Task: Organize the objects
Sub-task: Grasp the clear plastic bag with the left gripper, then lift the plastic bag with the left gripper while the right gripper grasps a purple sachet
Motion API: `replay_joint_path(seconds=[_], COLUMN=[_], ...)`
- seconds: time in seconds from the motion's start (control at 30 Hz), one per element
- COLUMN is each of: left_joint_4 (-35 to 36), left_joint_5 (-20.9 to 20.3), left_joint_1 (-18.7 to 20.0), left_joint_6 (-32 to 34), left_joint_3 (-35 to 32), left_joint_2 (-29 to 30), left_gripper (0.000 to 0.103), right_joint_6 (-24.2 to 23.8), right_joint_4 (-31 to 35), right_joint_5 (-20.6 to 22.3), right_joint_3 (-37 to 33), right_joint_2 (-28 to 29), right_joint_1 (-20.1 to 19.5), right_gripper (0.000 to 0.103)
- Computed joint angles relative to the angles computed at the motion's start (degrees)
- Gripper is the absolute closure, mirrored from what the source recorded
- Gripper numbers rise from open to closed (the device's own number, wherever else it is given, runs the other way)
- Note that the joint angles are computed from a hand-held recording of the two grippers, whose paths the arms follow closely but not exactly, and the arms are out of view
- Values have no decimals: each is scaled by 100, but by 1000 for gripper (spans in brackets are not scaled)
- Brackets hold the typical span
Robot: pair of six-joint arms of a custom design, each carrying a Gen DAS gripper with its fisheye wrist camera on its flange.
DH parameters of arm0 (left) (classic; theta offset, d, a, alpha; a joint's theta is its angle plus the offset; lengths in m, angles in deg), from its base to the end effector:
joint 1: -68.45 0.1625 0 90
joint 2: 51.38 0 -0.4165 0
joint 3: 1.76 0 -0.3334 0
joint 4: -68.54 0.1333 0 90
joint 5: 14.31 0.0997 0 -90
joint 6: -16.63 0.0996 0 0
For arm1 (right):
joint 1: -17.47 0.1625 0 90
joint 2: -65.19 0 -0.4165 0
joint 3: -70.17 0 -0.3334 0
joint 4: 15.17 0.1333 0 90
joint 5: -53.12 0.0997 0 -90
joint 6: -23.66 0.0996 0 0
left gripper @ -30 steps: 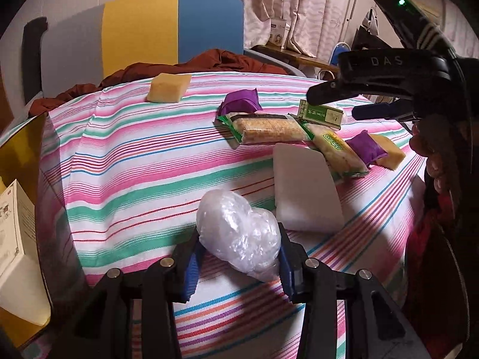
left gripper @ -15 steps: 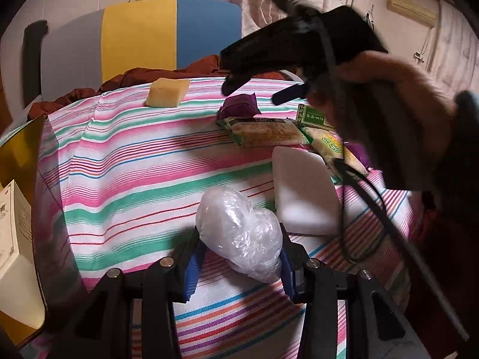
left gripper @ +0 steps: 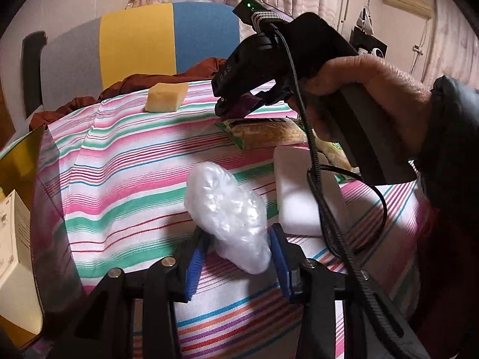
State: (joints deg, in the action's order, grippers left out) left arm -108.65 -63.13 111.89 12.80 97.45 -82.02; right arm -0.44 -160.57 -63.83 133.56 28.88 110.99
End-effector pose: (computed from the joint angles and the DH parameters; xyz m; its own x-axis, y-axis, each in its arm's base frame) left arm -0.2979 -0.5560 0.0252 -0.7146 0.3575 -0.6012 0.6418 0.6770 -0.3603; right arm 0.1348 -0.7555 0.2265 -0.8021 -0.2128 0.5579 -0.4180 0.8673 -0.2701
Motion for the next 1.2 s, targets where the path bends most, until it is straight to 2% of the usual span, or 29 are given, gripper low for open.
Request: replay_joint_path(seconds=[0.07,0.23,0.33,0.37,0.4,0.7,0.77,0.83,0.87,0.9,1.07,1.2], left_joint_4=[137,429,462,524,591,1124,1257,1558,1650,1569,1502,1291], left_joint_5=[21,-41,33,16,-22,144,239,316,390,425,300,249], left_joint_1=[2,-3,-62,-68,-69,-51,-37,9,16,25,29,-107], left_joint_6=[-19,-218,-419,-476,-572,-1077,-1140,-1242,-1254,-1158,-996,-959], left_joint_3=[-24,3,106,134,158,-149,-250,-419,-485,-522,-536,-277], left_joint_2=[-41,-161,-235,-265,-299,-283,-254,-201,-164,-119,-120,-360], left_gripper=[73,74,61,46,39,36,37,49,61,64,67,67], right_joint_6=[-90,-199,-201,-212,-208,-370,-406,-438,-441,-451,-520,-657], right_joint_4=[-57,-233,-249,-253,-256,-393,-441,-476,-471,-475,-467,-466], right_joint_5=[43,192,197,183,190,290,282,296,300,303,278,383], right_joint_3=[66,201,216,199,201,280,297,306,297,297,293,385], right_joint_2=[-47,-164,-196,-194,-197,-282,-301,-315,-315,-315,-302,-331], right_joint_1=[21,70,87,101,107,188,205,208,208,207,210,223], right_gripper=[69,69,69,69,69,68,68,69,68,69,68,68])
